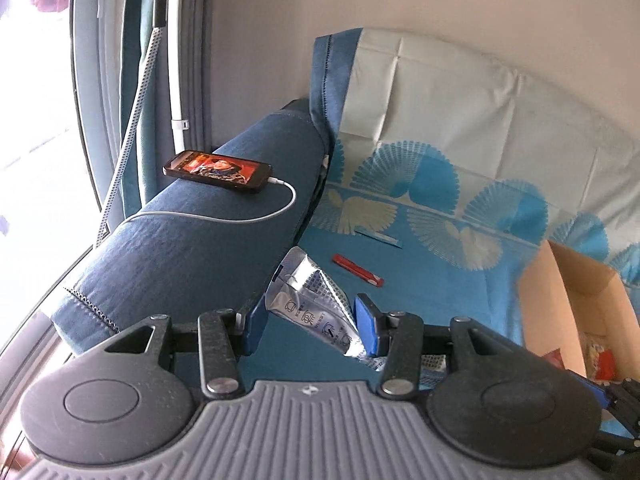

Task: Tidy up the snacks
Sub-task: 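Lift and carry the red pack and silver wrapper with both tools toward the box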

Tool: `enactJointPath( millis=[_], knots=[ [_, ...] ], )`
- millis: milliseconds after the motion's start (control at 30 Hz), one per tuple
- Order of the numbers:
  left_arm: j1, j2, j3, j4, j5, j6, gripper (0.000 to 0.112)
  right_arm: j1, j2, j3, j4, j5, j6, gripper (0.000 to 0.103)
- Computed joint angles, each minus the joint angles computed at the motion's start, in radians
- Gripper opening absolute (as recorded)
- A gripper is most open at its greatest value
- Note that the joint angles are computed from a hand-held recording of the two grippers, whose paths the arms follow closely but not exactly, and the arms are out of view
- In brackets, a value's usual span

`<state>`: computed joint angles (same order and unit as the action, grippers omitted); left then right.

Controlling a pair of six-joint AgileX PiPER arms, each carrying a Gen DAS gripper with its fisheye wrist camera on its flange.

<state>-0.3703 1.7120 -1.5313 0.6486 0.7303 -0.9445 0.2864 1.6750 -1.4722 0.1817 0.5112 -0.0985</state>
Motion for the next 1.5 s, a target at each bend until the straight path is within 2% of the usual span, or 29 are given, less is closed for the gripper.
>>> enactJointPath(
  millis=[367,867,1200,1500],
  knots=[
    [-0.063,-0.064,0.08,0.058,-0.01,-0.05,0.052,0.02,-0.093,0.107,-0.018,-0.046,0.019,0.048],
    [-0.063,-0.045,0.063,0.048,0.0,-0.02,0.052,0.016,-0.093,0.114,-0.008,-0.054,0.026,0.048],
    [-0.082,0.009,-0.022,0.039,0.038,0.043,0.053,-0.026,-0.097,0.14,0.067,-0.096,-0.018,0.048],
    [-0.124,0.13,-0.236,-0.027,0.098,0.154,0.053,-0.123,-0.124,0.188,0.158,-0.127,-0.094,0.048]
  ],
)
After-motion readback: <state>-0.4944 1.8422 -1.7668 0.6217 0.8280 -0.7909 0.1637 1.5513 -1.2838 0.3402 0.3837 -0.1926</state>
